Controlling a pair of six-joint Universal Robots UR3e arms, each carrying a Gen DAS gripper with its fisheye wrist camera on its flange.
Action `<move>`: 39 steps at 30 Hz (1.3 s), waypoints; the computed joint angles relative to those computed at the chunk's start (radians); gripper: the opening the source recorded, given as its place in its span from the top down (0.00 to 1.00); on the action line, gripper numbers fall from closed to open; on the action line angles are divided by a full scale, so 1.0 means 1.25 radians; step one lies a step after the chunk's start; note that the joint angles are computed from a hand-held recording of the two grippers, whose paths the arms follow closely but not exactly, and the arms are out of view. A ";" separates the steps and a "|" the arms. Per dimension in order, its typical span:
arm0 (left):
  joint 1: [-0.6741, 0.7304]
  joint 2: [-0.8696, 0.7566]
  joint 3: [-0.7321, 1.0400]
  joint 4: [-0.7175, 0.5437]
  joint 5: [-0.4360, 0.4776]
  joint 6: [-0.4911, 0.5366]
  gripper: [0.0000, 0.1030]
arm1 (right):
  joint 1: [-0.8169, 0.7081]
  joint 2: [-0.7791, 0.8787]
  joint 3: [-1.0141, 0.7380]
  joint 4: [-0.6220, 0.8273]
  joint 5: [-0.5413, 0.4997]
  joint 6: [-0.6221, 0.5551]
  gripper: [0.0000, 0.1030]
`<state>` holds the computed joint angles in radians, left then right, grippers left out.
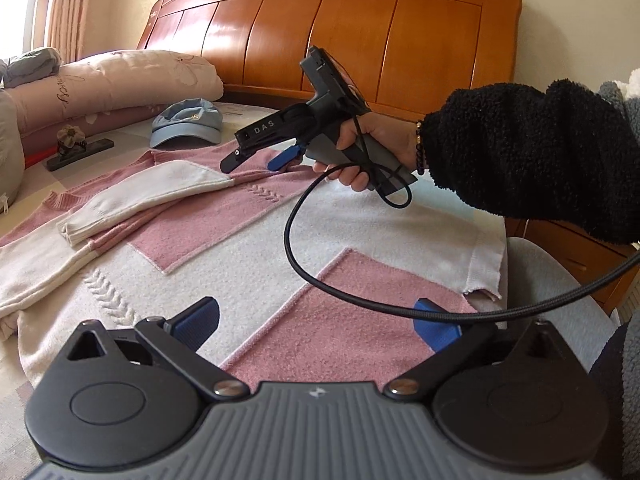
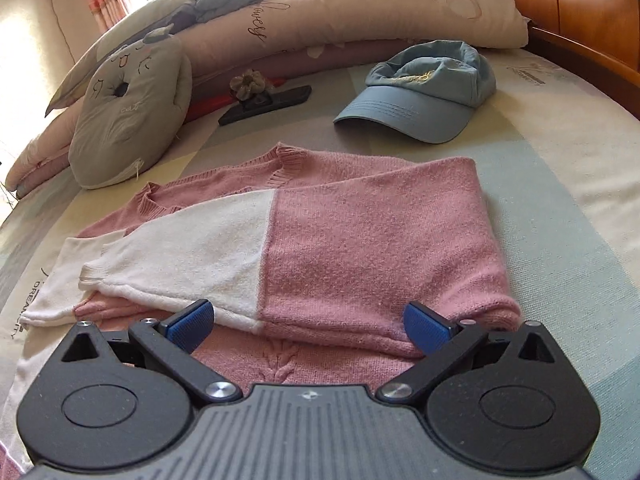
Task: Fold clothes
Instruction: 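Raise the open right gripper away from the folded sleeve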
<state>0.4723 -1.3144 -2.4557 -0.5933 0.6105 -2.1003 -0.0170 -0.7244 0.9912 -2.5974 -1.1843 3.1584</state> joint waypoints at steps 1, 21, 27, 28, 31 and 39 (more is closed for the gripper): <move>0.001 -0.001 0.000 0.000 -0.002 0.000 0.01 | -0.003 -0.002 -0.001 -0.007 -0.001 0.010 0.00; -0.004 -0.029 0.003 0.039 0.023 -0.022 0.01 | -0.100 -0.123 0.100 0.085 0.160 -0.020 0.00; -0.035 -0.073 0.010 0.103 0.063 -0.062 0.01 | -0.066 -0.084 0.116 0.042 0.063 -0.004 0.00; -0.038 -0.078 0.011 0.110 0.068 -0.064 0.01 | -0.059 -0.078 0.123 0.019 0.044 -0.005 0.00; -0.039 -0.089 0.011 0.122 0.081 -0.069 0.01 | -0.033 -0.070 0.119 0.006 -0.019 -0.038 0.01; -0.043 -0.113 0.012 0.195 0.134 -0.129 0.01 | -0.043 -0.145 0.160 0.055 -0.028 -0.020 0.00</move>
<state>0.4180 -1.4551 -2.4412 -0.3494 0.7780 -2.2621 -0.0705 -0.9060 1.1907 -2.5282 -1.2197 3.1332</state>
